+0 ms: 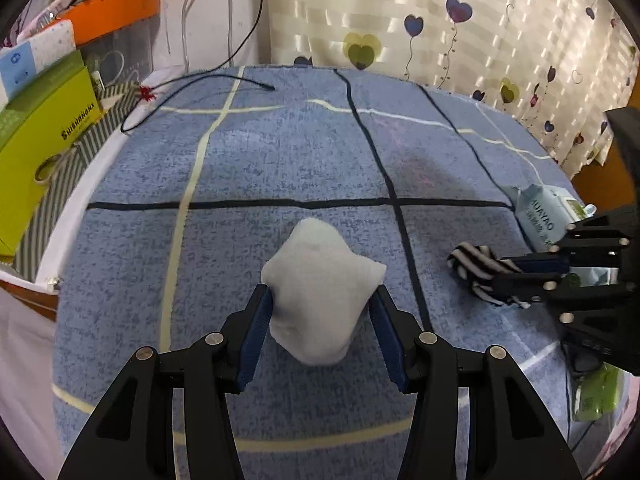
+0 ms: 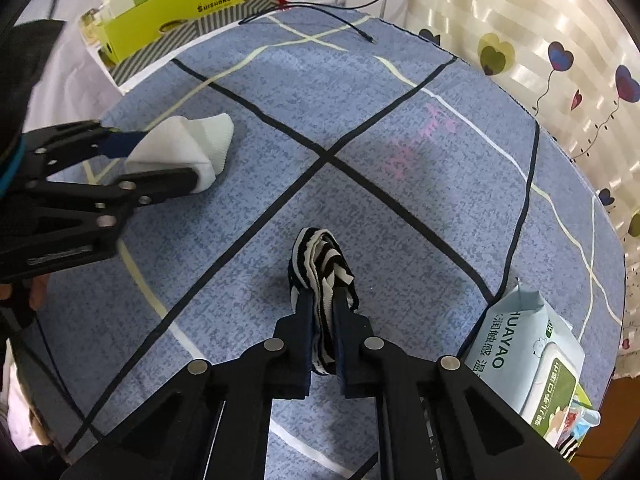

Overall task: Organize soft objects
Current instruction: 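Grasp the white sock ball with left while right grasps the striped sock, then carry the white sock and striped sock over the white tray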

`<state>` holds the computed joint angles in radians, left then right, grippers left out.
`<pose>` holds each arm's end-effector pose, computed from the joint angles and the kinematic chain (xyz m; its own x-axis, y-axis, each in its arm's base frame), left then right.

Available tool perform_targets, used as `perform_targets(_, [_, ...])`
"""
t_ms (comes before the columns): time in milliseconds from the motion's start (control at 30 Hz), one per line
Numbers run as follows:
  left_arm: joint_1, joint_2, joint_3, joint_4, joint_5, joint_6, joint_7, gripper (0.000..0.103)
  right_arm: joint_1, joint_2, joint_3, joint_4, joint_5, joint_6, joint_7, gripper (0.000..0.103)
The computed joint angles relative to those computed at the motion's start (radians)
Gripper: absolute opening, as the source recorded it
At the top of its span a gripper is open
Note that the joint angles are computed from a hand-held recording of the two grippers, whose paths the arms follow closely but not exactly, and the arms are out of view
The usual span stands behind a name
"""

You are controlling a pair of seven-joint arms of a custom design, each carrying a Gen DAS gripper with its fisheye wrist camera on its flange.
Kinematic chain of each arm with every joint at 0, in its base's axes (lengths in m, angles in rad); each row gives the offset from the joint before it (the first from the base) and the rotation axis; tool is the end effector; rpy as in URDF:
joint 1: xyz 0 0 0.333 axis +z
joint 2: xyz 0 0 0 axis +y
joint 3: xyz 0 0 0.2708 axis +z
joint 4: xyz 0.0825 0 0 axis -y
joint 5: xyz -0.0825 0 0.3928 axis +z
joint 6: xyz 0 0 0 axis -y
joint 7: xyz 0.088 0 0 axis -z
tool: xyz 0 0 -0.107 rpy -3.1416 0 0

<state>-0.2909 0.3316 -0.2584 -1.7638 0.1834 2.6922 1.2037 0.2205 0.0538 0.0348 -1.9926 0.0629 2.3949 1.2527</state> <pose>0.5842 -0.3469 0.4046 -0.3155 -0.9396 0.1329 -0.8069 0.1920 -0.5585 0.5835 0.1526 0.4220 0.5008 -0.8640 0.0515 -0.8043 -0.4865 -0.3411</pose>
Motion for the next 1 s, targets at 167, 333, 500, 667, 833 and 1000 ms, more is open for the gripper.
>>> perform_targets(167, [-0.009,0.004,0.009,0.001,0.017,0.005,-0.030,0.045,-0.004,-0.050,0.001,-0.045,0.036,0.027,-0.014,0.008])
perform_targets(333, [-0.014,-0.048,0.015,-0.054,0.038,0.038,-0.085,0.035,-0.008,-0.137,0.004,-0.120,0.072,0.078,-0.017,0.008])
perform_targets(500, [-0.019,-0.149,0.007,-0.163,0.055,0.102,-0.148,0.034,-0.008,-0.249,0.005,-0.223,0.113,0.131,-0.025,0.008])
perform_targets(667, [-0.033,-0.276,-0.006,-0.274,0.078,0.171,-0.211,0.034,-0.006,-0.397,0.005,-0.349,0.165,0.195,-0.023,0.008])
perform_targets(833, [-0.049,-0.383,-0.026,-0.361,0.173,0.234,-0.331,0.034,0.000,-0.548,0.005,-0.474,0.199,0.246,-0.015,0.008])
perform_targets(1000, [-0.058,-0.447,-0.054,-0.418,0.218,0.280,-0.420,0.034,-0.003,-0.704,0.010,-0.594,0.211,0.274,0.003,0.008])
